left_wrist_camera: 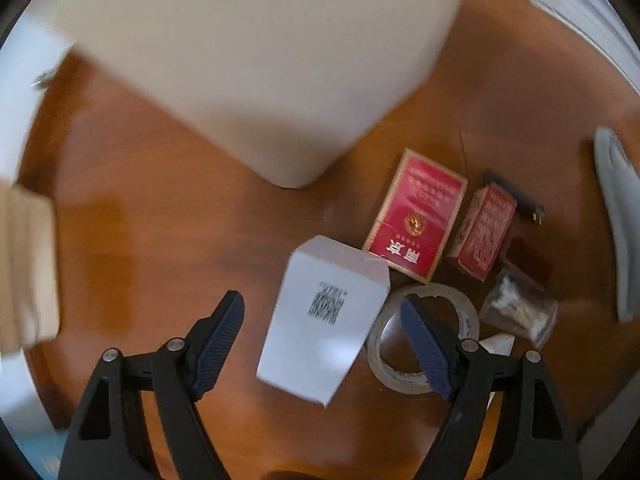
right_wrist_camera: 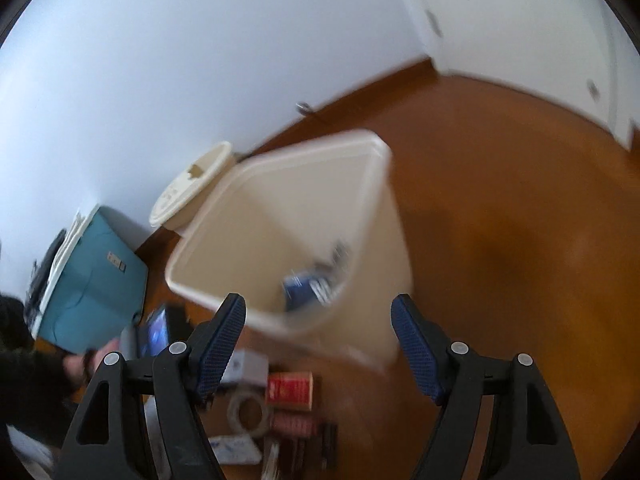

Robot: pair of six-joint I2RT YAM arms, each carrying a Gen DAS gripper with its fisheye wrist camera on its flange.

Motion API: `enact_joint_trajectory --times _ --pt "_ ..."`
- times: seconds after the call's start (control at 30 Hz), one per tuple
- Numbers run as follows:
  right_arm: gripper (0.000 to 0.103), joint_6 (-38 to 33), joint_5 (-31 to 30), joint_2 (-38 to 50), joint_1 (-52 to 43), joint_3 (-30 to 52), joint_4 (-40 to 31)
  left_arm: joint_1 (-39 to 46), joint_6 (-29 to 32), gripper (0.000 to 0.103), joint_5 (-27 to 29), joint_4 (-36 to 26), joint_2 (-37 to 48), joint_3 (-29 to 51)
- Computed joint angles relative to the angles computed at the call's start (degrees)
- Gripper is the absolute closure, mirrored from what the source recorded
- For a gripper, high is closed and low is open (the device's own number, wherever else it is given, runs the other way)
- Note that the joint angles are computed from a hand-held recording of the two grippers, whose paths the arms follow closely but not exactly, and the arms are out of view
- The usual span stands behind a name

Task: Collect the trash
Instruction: 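Grasp the white QR-code box with the left tool, then grasp the black cylinder with the right tool while the left tool carries the white box to the wastebasket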

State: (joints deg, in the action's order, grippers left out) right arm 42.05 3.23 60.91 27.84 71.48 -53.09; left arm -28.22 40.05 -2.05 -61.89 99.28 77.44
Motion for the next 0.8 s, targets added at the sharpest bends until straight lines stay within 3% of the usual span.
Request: enact_joint_trajectory --times 0.1,0.23,0.3,0.37,0.43,0.47,0.57,0.67,0.7,0.8 --pt "0.024 4.9 -1.0 -3.8 2.8 -7.8 -0.5 -0.8 2.7 0.023 -2.4 1.9 2.3 -1.2" --pt "0.024 10.0 -0.5 -0.4 10.4 -15.7 2.0 -0.2 0.6 0.024 -1.6 2.4 5.1 -0.9" --pt "0.024 11.9 -0.4 2.8 13.8 -18.0 5.1 -0.5 0.6 0.042 -1.9 3.0 5.7 -1.8" --pt "0.024 14.1 0.1 7.3 17.8 -19.8 7.9 -0.1 0.4 0.048 -1.7 3.6 6.2 -2.6" --pt "0.024 14.1 1.0 12.4 21.6 -20.2 11.9 0.9 -0.4 0.048 -0.3 3.6 5.5 -3.6" --pt "0.024 15.4 2.2 11.8 23.6 -21.3 9.9 1.4 -0.7 0.049 0.3 3.8 5.0 -4.1" --pt "0.024 15.5 2.7 17.9 27.5 -21.6 12.6 5.3 -0.1 0.049 1.4 5.7 2.9 -6.7" --pt "0.033 15.6 3.3 22.2 29.8 -21.3 14.2 7.8 -5.4 0.049 3.5 6.1 -0.6 -6.9" --pt "0.040 14.9 3.5 23.8 30.3 -20.9 14.7 9.5 -8.5 0.049 5.3 5.8 -2.3 -6.8" --pt "0.043 13.3 4.4 27.0 30.8 -19.5 14.9 13.3 -15.8 0.049 8.5 5.9 -7.7 -8.8"
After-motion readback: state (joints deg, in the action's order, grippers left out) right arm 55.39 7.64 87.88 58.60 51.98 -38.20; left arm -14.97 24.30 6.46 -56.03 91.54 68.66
